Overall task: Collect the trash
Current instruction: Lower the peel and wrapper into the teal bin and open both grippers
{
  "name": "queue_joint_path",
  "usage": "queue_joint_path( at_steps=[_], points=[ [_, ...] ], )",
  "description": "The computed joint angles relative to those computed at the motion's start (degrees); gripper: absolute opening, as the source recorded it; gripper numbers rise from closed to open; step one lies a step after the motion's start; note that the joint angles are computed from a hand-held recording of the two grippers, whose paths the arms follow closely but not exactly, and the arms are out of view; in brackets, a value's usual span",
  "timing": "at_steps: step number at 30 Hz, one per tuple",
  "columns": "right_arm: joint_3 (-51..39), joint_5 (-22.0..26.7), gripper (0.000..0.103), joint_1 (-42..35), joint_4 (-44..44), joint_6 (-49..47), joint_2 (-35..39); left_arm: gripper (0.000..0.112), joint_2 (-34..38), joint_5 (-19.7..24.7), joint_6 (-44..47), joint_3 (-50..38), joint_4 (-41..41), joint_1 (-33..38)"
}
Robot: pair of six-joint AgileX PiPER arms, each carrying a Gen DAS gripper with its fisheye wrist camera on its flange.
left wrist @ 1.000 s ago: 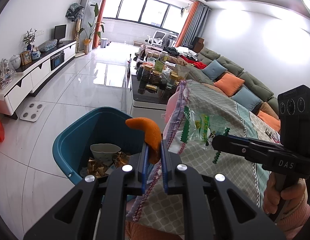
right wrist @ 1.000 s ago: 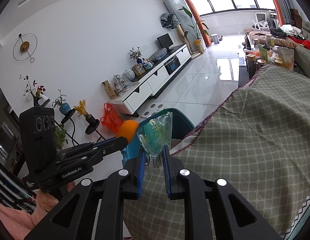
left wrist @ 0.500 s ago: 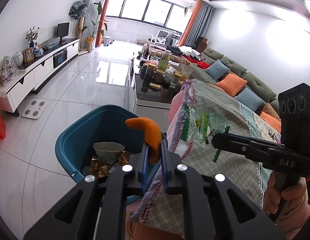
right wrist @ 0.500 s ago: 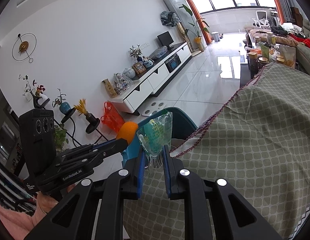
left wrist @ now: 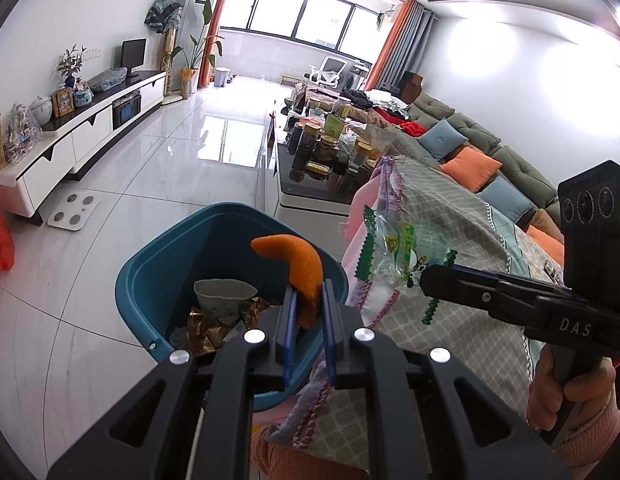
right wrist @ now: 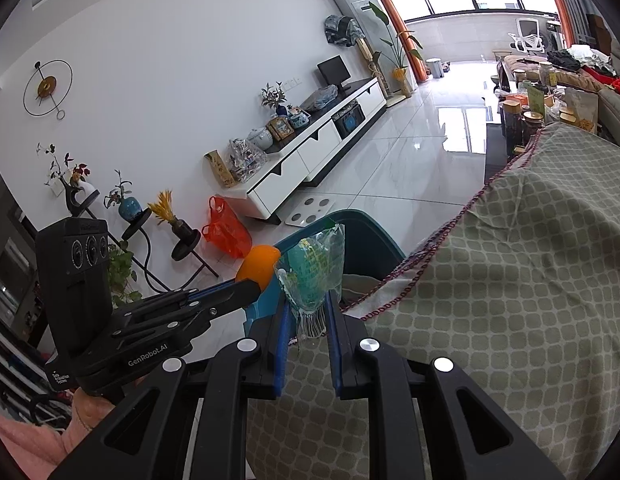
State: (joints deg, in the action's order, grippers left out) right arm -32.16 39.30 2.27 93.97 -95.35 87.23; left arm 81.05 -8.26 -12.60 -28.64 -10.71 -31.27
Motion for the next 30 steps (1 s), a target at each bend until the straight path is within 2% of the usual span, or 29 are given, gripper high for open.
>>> queue_joint_path(
  at_steps=[2, 9, 14, 25, 30],
  points=[
    [-0.29, -0.07, 0.017, 0.28, -0.23, 0.31, 0.19, 0.013, 0.13, 0.11, -1.59, -0.05, 1.75, 0.49],
    [-1.72, -1.30, 0.017, 2.16, -0.16, 0.95, 1.48, 0.013, 0.79, -0.16, 0.14, -0.19, -0.37, 0.59],
    [-2.45, -2.13, 0.017, 3.31, 0.04, 1.42, 2.26, 0.013, 1.28, -0.23, -4.87, -0.19, 5.16, 1.86],
    [-3.64, -3.30, 0.017, 4.62, -0.90, 2.48, 3.35, 0.013, 2.15, -0.13, -2.69, -0.83, 2.76, 1.81],
    [-4.54, -4.45, 0.017, 5.81, -1.45, 3.58, 3.78, 0.013, 2.67, -0.44, -7.71, -0.81, 8.44, 3.16]
  ],
)
